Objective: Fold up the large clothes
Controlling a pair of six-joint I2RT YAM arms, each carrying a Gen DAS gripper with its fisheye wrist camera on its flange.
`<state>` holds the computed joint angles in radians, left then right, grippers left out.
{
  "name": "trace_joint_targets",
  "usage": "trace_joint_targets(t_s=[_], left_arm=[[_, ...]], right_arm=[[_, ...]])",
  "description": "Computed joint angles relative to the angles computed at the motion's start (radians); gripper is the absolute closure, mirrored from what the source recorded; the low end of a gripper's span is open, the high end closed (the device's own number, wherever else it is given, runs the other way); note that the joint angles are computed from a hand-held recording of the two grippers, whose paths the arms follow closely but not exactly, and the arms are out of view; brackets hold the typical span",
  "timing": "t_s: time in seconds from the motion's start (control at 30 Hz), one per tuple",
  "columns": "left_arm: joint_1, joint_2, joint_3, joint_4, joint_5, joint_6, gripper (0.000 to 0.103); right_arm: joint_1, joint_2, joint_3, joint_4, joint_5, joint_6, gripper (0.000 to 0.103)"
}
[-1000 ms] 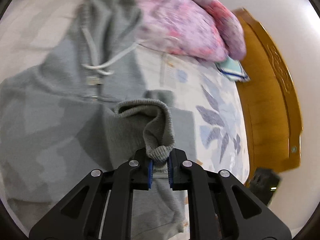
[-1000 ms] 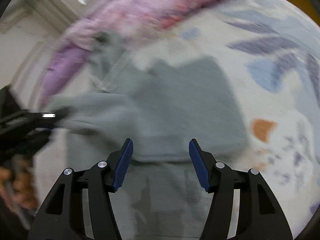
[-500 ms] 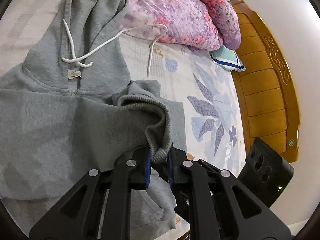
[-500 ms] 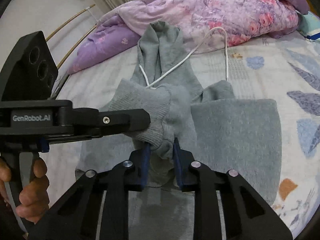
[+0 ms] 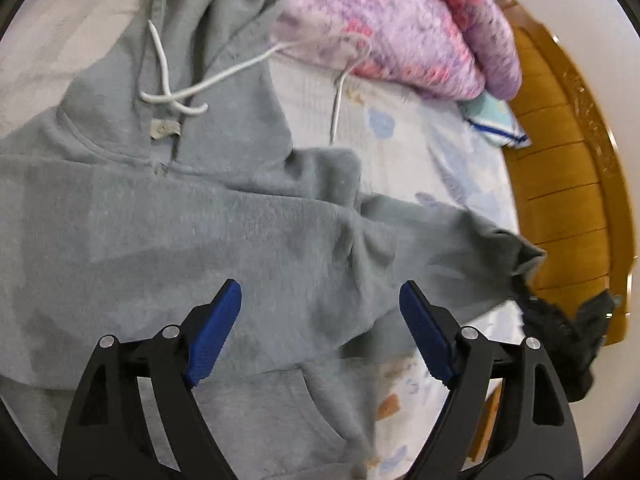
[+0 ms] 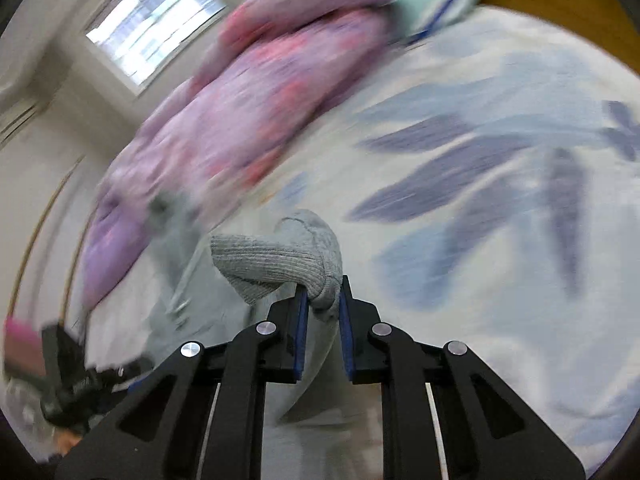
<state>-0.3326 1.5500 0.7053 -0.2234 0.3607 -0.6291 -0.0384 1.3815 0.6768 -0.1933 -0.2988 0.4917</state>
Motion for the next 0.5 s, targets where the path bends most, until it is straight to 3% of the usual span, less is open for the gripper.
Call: trace_joint_targets(t_s=[0.13,0.27,0.37,0.43,0.5], left_arm=[[-0.114,0.097,0.057,0.037,-0.033,-0.035,0.021],[-0.21,0.216,0.144,0.031,-0.056,-0.04,0.021],[-0.228,0.314,0.179,0.066,-0.02,-0.075,0.021],[-0.233,0.395,0.244,0.009,0.013,-0.079,0.024],[-0.229,0.355,0.214,0.047,0.022,-0.112,0.024]], right_arm=[[-0.143,0.053,0.0,-0.023,-0.046,-0.078,0.09],[-0.205,0.005,-0.034,-0.007,-0.081,-0.093,0.09],[-0.21,-0.01,-0.033,0.003,-0.124,-0.076,0.09],[-0.179,-0.008,-0.016,0.002,-0.15,-0.066,0.09],[-0.135,-0.004,0.006,-0.006,-0.169,-0.061,0.089]])
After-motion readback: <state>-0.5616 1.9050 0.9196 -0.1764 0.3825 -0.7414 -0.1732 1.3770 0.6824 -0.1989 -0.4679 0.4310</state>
